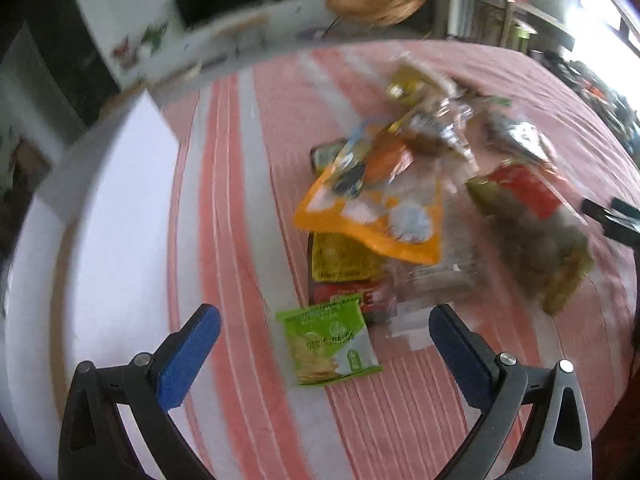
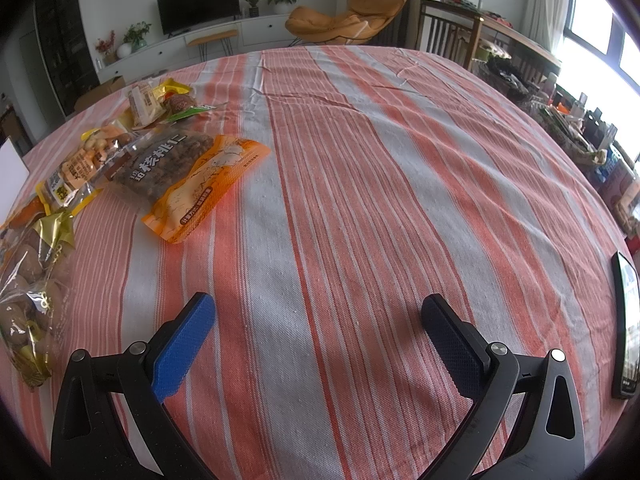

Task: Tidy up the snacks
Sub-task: 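Lower the left tool onto the green cracker packet and close it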

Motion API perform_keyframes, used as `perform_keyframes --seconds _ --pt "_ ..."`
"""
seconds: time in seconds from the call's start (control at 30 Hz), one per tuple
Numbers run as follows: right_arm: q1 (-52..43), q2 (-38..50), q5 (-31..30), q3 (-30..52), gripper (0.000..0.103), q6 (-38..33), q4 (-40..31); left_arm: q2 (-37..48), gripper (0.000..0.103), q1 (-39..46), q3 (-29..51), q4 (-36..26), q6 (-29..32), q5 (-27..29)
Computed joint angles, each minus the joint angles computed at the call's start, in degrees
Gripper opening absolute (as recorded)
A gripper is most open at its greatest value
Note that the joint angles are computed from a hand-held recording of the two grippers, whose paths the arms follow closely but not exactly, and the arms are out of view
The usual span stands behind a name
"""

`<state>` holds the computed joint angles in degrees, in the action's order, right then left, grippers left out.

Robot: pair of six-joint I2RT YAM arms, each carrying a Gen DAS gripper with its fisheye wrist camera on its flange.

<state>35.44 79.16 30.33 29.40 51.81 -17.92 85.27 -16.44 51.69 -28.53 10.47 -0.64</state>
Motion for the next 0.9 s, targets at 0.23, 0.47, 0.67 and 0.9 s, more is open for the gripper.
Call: perform_keyframes --seconds 0.23,0.47,0.67,0.9 --pt "0.0 0.0 0.0 0.0 0.103 0.0 0.0 3.4 0.102 4.4 -4.6 6.3 -5.2 4.0" --pt "0.0 0.1 0.0 0.0 0.103 0.0 0.1 3.0 0.102 10.2 -6.2 8.0 -7.1 10.0" --pt "0.0 0.0 0.0 0.0 0.103 0.1 0.0 4.3 0.103 9.3 -7.5 9.6 -7.4 6.2" --pt "0.0 0.0 0.0 0.0 0.103 0.0 0.1 4.9 0.103 7.8 -8.4 11.5 -6.3 2.9"
